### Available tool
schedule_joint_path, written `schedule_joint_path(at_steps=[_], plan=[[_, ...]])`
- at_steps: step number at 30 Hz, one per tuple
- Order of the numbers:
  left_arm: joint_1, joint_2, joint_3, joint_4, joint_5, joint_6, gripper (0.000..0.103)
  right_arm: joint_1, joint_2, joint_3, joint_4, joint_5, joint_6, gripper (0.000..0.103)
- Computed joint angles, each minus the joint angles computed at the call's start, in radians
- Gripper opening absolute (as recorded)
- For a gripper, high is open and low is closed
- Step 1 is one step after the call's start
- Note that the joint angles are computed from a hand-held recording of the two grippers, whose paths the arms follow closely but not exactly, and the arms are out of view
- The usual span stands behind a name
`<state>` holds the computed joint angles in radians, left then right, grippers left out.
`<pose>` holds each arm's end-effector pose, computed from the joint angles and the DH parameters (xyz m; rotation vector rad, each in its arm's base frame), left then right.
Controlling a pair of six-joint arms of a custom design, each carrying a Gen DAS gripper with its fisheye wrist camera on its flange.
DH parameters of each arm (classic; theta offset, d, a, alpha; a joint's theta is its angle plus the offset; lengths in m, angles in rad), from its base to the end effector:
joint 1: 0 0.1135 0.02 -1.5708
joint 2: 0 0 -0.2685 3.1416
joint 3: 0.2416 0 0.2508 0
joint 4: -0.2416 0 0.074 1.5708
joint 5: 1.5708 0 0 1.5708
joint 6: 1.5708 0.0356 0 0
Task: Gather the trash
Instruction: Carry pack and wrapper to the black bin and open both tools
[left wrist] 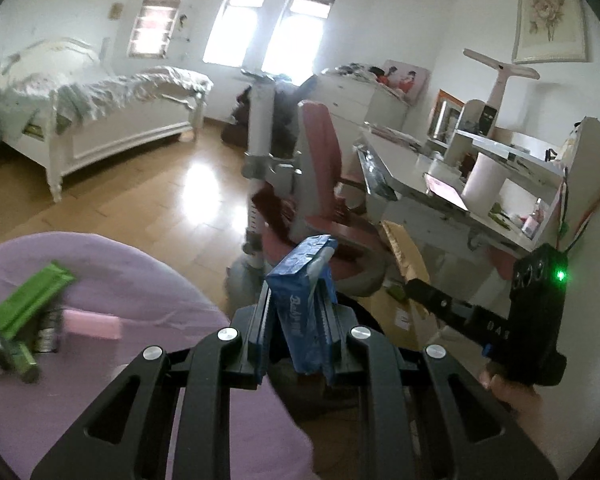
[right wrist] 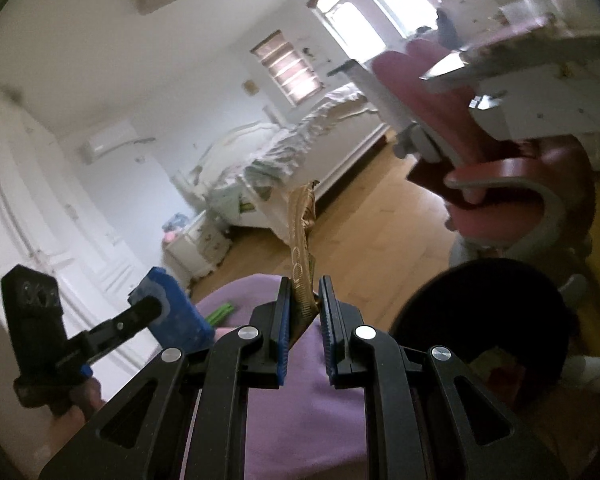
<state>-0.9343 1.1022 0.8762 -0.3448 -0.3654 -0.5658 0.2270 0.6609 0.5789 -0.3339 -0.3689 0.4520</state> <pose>0.1527 -0.1852 0.2990 0.1789 2.1336 -0.5053 0.1469 0.0471 0.2749 -0.0173 2.0470 0.7984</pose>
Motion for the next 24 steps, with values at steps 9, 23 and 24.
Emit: schedule_joint_path(at_steps=[9, 23, 24], plan=[[0.057, 0.193, 0.047, 0.108, 0.136, -0.004, 0.021, -0.204, 0.028, -0.066, 0.026, -0.134, -0.056, 0.015], [0.068, 0.472, 0.227, 0.15, 0.237, 0.037, 0.025, -0.393, 0.159, -0.128, 0.1, -0.215, -0.112, 0.02], [0.067, 0.489, 0.248, 0.138, 0.234, 0.042, 0.028, -0.404, 0.166, -0.125, 0.094, -0.216, -0.115, 0.029]])
